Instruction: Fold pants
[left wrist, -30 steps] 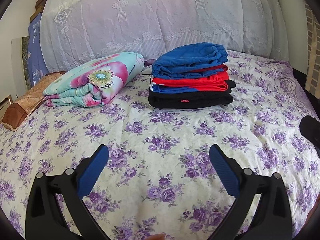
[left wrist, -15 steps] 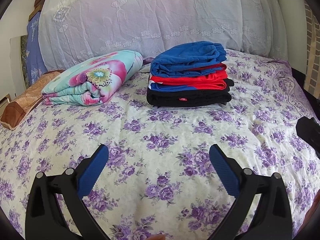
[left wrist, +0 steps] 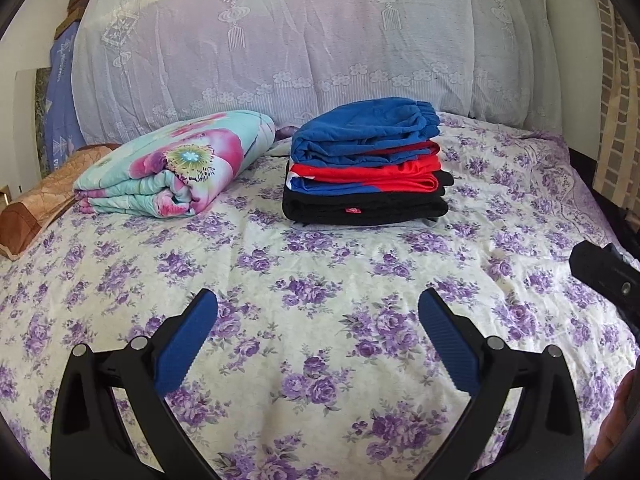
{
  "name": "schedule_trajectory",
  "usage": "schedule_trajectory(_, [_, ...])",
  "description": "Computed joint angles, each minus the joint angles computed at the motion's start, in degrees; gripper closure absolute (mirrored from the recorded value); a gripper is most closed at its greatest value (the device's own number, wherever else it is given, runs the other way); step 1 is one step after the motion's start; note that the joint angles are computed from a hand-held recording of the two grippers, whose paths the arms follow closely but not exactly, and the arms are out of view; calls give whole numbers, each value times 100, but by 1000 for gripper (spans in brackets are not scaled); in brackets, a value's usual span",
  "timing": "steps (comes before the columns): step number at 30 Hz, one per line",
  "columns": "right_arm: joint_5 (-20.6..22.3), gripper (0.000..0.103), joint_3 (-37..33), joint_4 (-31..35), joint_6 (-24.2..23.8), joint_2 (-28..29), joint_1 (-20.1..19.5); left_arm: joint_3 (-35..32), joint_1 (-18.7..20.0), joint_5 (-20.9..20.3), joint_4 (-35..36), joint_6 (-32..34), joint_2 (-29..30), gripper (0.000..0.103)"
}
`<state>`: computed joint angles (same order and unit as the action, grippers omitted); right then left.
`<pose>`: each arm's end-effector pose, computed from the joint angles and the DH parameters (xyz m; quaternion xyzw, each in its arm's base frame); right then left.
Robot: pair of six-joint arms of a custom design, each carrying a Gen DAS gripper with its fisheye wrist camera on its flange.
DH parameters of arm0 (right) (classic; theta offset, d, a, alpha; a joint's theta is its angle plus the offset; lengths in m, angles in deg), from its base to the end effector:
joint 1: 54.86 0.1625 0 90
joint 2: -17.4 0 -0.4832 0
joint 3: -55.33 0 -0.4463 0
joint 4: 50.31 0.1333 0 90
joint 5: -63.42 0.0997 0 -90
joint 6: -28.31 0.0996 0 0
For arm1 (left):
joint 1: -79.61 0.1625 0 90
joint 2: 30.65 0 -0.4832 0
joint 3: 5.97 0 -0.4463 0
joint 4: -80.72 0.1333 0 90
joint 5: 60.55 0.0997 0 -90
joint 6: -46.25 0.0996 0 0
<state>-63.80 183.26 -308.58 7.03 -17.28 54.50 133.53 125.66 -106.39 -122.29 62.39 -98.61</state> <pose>0.2262 -0.4234 0.0677 0.0788 -0.7725 0.5727 0.2628 -0.1627 -0.4608 0.1995 0.3187 0.8168 -0.4029 0.2624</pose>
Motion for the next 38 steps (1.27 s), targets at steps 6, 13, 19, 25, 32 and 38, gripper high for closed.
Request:
schedule_trajectory(6, [-3,4,0,6,13,0,0,-25,29,-10,98,-41,-31,5])
schedule_trajectory(13, [7,4,4,2,7,-7,-5,-20,14,42,37,0,-4,5])
schedule_trajectory(19, [17,4,12,8,10,-17,-10,-11,-1,81,-2,30,2,5])
schedule_trajectory(25, [1,4,11,6,11,-13,-2,-10,-15,121,-27,54,16,5])
schedule_trajectory(32, [12,4,17,-5,14,-17,-8,-11,-27,193,-39,100,41,5])
schedule_trajectory(38, [23,4,26,-11,16,-18,-18,-35,-10,212,112,22,13,5])
